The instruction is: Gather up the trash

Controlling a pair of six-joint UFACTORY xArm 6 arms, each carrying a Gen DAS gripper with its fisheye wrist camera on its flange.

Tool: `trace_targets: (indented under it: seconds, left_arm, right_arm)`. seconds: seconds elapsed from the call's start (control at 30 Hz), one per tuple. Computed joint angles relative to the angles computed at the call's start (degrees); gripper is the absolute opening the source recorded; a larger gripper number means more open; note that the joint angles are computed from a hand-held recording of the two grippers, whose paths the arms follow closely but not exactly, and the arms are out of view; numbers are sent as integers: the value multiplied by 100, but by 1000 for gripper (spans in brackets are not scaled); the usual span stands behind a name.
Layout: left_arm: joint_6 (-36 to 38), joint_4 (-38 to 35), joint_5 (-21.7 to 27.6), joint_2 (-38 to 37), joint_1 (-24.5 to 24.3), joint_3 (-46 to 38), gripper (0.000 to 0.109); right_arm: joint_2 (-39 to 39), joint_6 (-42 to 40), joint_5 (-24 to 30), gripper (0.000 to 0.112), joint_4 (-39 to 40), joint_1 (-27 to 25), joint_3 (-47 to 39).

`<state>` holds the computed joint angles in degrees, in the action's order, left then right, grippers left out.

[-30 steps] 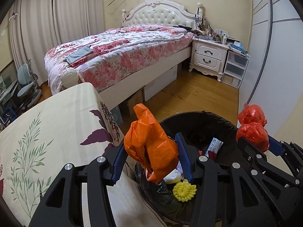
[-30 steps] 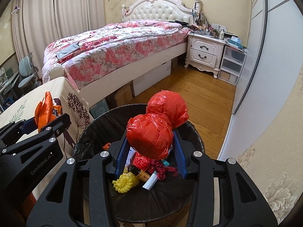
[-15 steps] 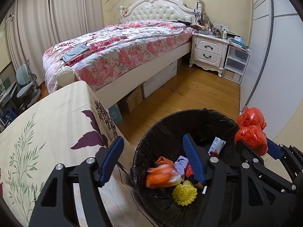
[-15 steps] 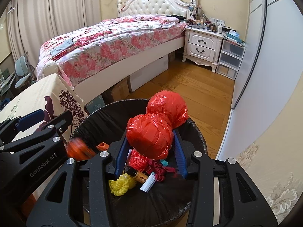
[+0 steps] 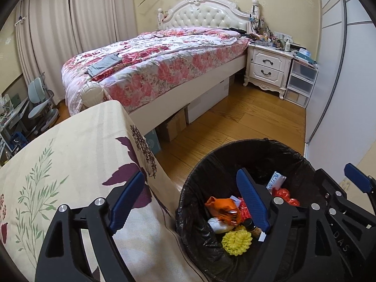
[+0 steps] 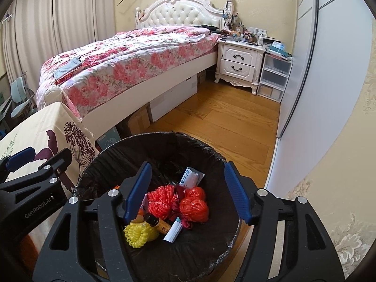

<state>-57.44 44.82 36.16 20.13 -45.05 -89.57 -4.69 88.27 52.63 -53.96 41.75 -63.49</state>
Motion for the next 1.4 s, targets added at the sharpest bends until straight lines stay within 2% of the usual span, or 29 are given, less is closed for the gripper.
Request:
trace_targets:
  seconds: [0.3,0.9,1.07,1.4]
  left_arm:
    - [-485,530,41,-257,-4,209,86]
    - [-1317,1090,-102,-1518,30,1341,89]
    - [-1639,1503,72,-1940,-85,1671,90]
    - [-1899,1580,251,-2698,-245,2305,90]
  right_arm:
    - [-107,170,593,89,-317,238,-115]
    - [-419,267,1405,93,-550,956,-275]
    - [-499,273,1593,93,-620,1212,-335]
    - [-581,307,1977,93,-794,1747,-500]
